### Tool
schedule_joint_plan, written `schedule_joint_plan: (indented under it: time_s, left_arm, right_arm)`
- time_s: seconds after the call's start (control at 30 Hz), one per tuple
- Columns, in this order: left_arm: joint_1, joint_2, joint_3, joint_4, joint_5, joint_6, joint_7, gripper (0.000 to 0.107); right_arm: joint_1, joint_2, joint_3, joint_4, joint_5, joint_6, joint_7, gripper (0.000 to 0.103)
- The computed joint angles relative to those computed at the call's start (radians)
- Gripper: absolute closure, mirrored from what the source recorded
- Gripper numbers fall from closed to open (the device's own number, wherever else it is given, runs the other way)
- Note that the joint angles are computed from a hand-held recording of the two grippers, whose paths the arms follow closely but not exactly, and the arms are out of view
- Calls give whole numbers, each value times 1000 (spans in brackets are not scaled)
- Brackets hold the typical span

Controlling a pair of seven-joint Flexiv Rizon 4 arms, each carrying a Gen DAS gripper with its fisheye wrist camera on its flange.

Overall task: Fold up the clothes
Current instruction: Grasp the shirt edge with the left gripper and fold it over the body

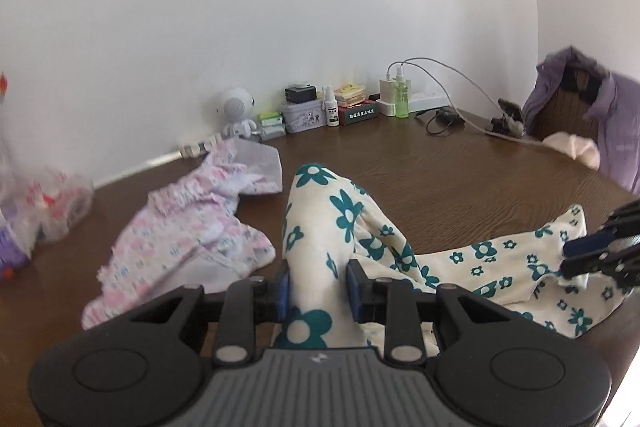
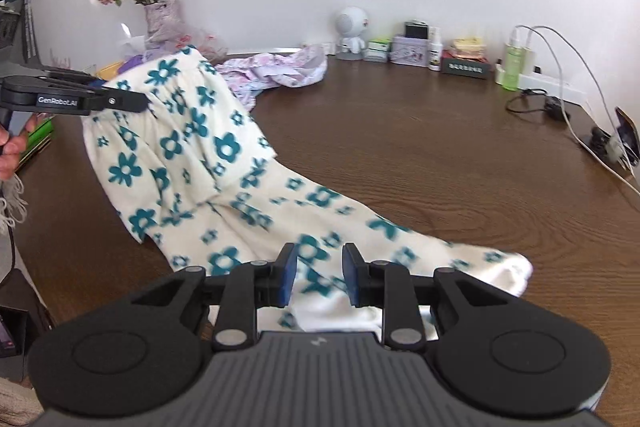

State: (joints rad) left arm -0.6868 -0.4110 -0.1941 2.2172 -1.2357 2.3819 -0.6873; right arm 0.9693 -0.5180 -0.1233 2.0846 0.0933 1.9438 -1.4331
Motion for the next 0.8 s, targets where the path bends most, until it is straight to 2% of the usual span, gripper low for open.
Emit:
schedule_joint_plan:
  time_s: [0.1, 0.17, 0.27, 0.37, 0.47, 0.63, 0.8]
  left_arm:
    - [-61, -88, -11, -109, -75, 117, 258, 80]
    - [-92, -164, -25, -181, -78, 210, 413, 79]
    - [-126, -256, -53, -257, -32, 297, 546, 78]
    - [-131, -295, -94, -280, 20, 265, 581, 77]
    - [-140, -338, -113, -318, 18, 219, 606, 77]
    - [-152, -403, -113, -375, 8, 239, 602, 76]
    - [-158, -428, -107, -379, 22, 267, 595, 75]
  right_arm:
    - [-99, -14, 85, 0, -42, 5, 43, 78]
    - [-104, -24, 93, -1, -41, 12, 38, 78]
    - [-112, -32, 104, 3, -45, 29, 43, 78]
    - [-152, -37, 145, 8, -59, 50, 58, 78]
    - [-208, -45, 197, 12, -86, 76, 77, 78]
    - [-300, -63, 273, 16, -147, 114, 124, 78]
    - [-299, -69, 263, 17, -166, 120, 132, 78]
